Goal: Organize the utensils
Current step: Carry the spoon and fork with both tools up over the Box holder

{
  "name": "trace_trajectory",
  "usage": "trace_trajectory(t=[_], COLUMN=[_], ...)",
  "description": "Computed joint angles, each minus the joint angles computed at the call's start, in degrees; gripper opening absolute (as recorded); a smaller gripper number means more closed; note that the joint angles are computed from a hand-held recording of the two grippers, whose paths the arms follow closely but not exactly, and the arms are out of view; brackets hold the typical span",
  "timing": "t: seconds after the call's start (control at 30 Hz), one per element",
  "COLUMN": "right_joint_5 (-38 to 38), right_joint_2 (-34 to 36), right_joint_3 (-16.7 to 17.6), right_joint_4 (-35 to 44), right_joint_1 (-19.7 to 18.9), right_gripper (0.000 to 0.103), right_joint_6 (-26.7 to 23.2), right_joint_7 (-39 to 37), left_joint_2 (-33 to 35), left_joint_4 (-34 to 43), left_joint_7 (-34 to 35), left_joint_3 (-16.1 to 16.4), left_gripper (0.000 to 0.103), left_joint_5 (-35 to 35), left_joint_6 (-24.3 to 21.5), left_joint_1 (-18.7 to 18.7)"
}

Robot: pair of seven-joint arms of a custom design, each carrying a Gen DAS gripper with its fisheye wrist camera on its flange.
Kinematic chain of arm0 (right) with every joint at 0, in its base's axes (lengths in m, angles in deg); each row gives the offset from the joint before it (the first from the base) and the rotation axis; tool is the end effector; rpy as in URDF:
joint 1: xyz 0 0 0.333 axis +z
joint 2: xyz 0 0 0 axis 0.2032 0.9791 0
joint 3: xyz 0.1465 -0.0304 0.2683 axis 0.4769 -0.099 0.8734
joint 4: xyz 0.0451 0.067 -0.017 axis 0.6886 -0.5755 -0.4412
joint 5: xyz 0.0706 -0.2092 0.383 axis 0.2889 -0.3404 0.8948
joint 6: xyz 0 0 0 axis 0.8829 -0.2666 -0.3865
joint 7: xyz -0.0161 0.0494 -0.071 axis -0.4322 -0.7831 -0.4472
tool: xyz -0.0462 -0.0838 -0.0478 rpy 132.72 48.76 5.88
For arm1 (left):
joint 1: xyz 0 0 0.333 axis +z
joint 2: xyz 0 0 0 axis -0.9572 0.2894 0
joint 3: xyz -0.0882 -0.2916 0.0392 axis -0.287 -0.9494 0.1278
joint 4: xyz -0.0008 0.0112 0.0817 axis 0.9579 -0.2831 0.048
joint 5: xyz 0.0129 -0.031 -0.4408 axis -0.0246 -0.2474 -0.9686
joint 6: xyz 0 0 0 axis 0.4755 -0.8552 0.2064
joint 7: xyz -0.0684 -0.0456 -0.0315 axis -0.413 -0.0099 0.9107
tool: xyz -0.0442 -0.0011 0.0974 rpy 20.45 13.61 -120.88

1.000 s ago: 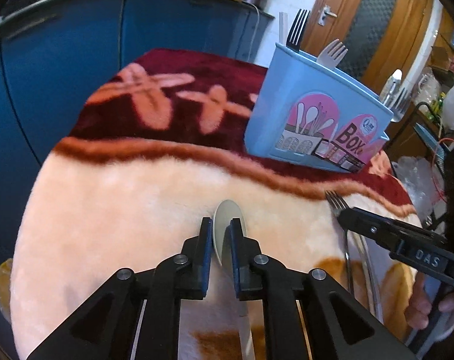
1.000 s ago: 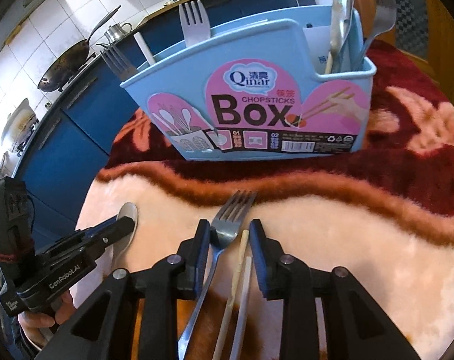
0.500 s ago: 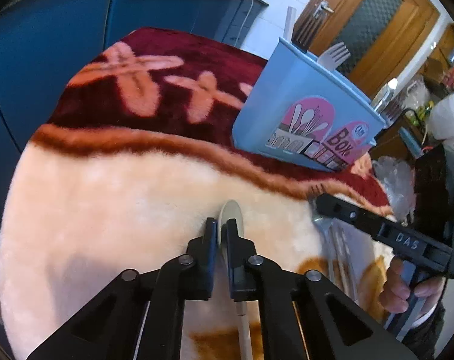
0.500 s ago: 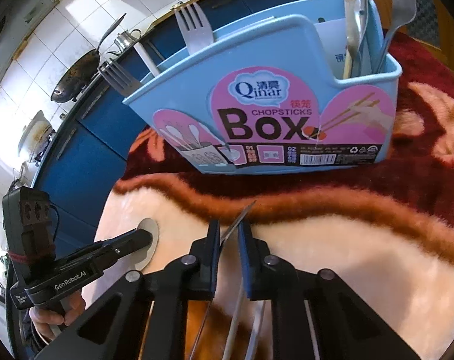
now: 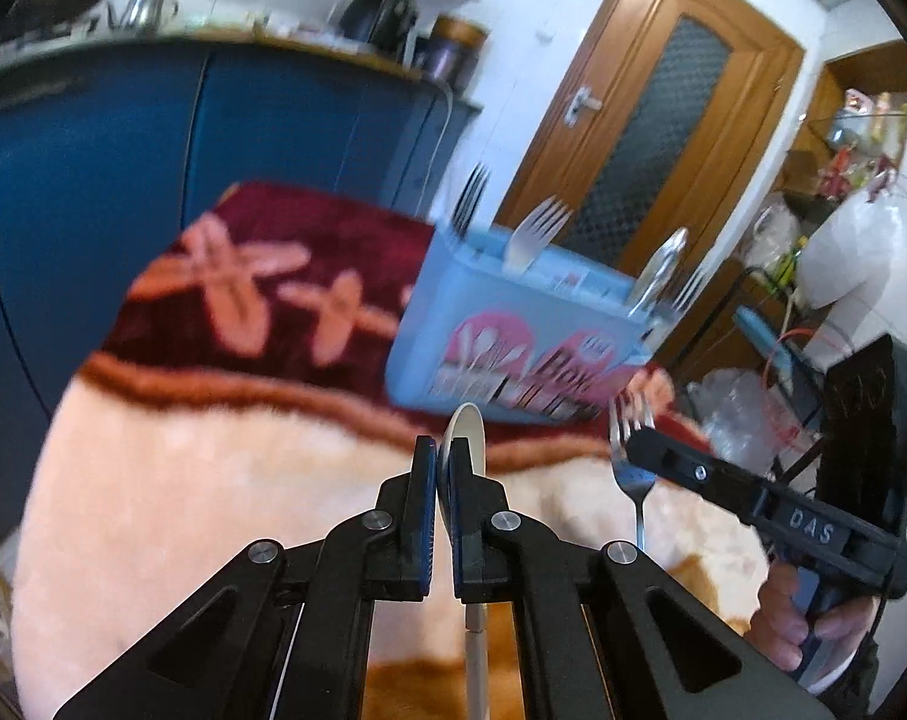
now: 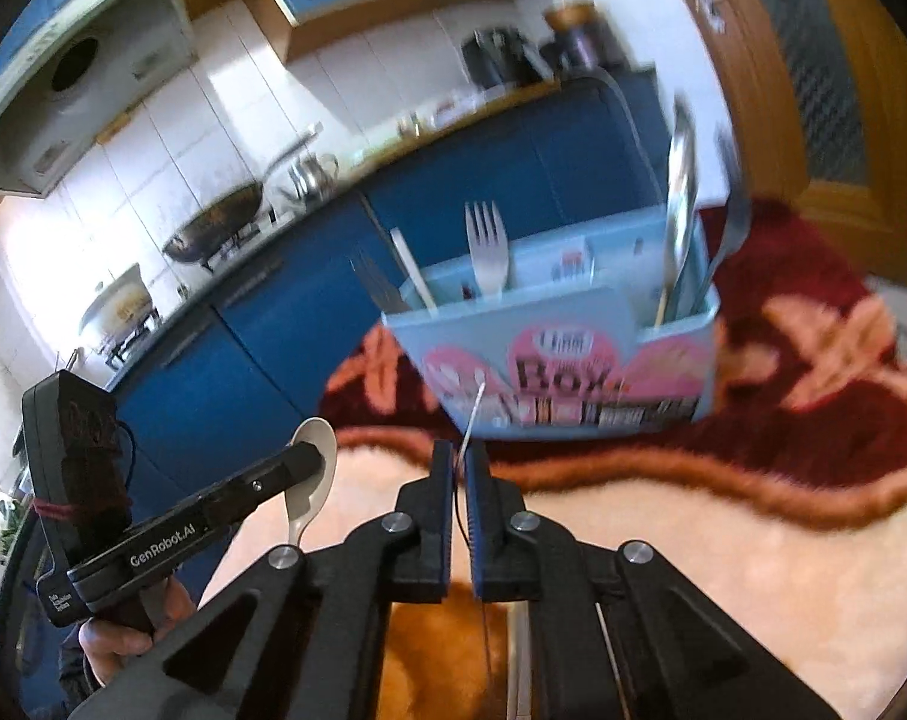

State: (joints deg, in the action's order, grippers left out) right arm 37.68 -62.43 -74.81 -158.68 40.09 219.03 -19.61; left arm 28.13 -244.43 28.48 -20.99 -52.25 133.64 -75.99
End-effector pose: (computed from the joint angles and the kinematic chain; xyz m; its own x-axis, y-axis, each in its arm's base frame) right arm 0.4539 0.1377 0.5383 0.6313 -0.6501 -0.4230 -0.6360 -0.1218 -0.7620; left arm 0.3587 -0.1337 0.5325 0.1568 -0.9145 0.3731 -0.5443 -0.3952 -0.7399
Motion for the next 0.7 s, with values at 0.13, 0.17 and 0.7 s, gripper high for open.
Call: trace_trajectory(t=[0.13, 0.17, 0.7], right_joint_5=[4.0, 5.0, 15.1], right_joint_2=[-3.4, -3.8, 1.4], right_joint_3=[-0.8, -1.1, -3.5], right_joint_4=[-1.4, -1.3, 7.6], right_joint_1=[1.3, 1.8, 4.8], right_gripper=[0.004, 0.004, 0.004], right_joint_6=[5.2, 6.5, 15.3], right_joint_7=[-4.2, -5.0, -14.9], left_joint_2=[-1.1, -1.4, 3.6], left_joint_4=[1.4, 1.7, 14.0], left_joint_7=[-2.4, -2.9, -8.5], left_joint_3=[-5.2, -6.0, -23.0], left_gripper=[0.004, 0.004, 0.004], left_joint_5=[2.8, 3.4, 7.7], left_joint_6=[3.8, 4.3, 18.5], left_joint_1=[4.9, 5.7, 31.2])
